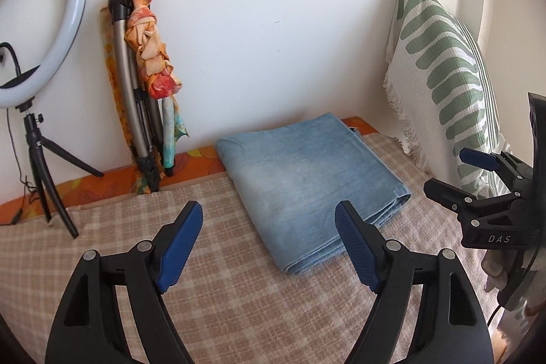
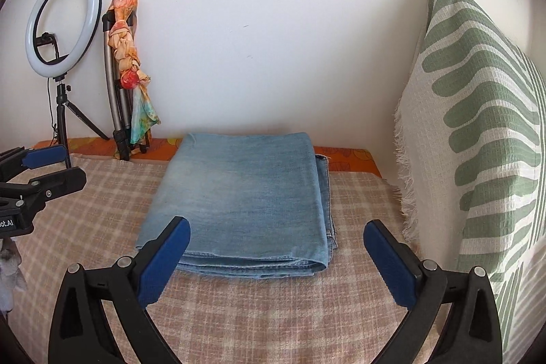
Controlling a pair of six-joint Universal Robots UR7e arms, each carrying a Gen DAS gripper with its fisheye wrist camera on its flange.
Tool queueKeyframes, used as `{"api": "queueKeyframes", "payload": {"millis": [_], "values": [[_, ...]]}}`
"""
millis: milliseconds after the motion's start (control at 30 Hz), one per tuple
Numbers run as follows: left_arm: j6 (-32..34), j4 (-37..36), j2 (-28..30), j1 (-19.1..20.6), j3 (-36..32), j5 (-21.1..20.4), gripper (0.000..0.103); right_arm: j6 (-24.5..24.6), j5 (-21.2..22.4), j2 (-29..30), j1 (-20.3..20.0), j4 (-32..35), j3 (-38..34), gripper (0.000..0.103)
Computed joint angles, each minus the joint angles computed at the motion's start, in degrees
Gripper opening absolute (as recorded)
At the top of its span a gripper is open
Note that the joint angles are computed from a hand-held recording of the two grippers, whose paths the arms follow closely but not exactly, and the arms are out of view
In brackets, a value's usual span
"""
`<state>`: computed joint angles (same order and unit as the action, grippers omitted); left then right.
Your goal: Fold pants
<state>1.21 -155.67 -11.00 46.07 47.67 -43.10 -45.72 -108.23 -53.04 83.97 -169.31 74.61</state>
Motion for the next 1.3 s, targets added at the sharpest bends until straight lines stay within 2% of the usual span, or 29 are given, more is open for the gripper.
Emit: {"api": "queueKeyframes", "payload": {"millis": [333,567,867,1067,1300], "values": [[-5.3,-7.4,-9.6,-3.4,19.1,-0.2,0.08,0.4,0.1,-8.3,1.1,-7.7,14.7,0.103],[-7.0,-10.7,-13.9,-6.0,28.4,0.6,0.08,1.2,0.5,-12.5,1.3,-11.8,23.0,0.103],[-9.9,-12.6,-18.1,-8.0,36.5,1.7,0.08,1.8,-0.2,-15.8,1.7,-18.1,30.7,0.103],[-12.3,-12.5,-19.5,-8.6,39.8,1.3,0.08,4.3,0.9,-17.7,1.3,-21.0,34.3,0.103],[-11.1,-14.0,-19.2,-9.3,41.3,2.4,0.081,2.0,-0.4,-16.9,1.5,-25.6,36.1,0.103]]}}
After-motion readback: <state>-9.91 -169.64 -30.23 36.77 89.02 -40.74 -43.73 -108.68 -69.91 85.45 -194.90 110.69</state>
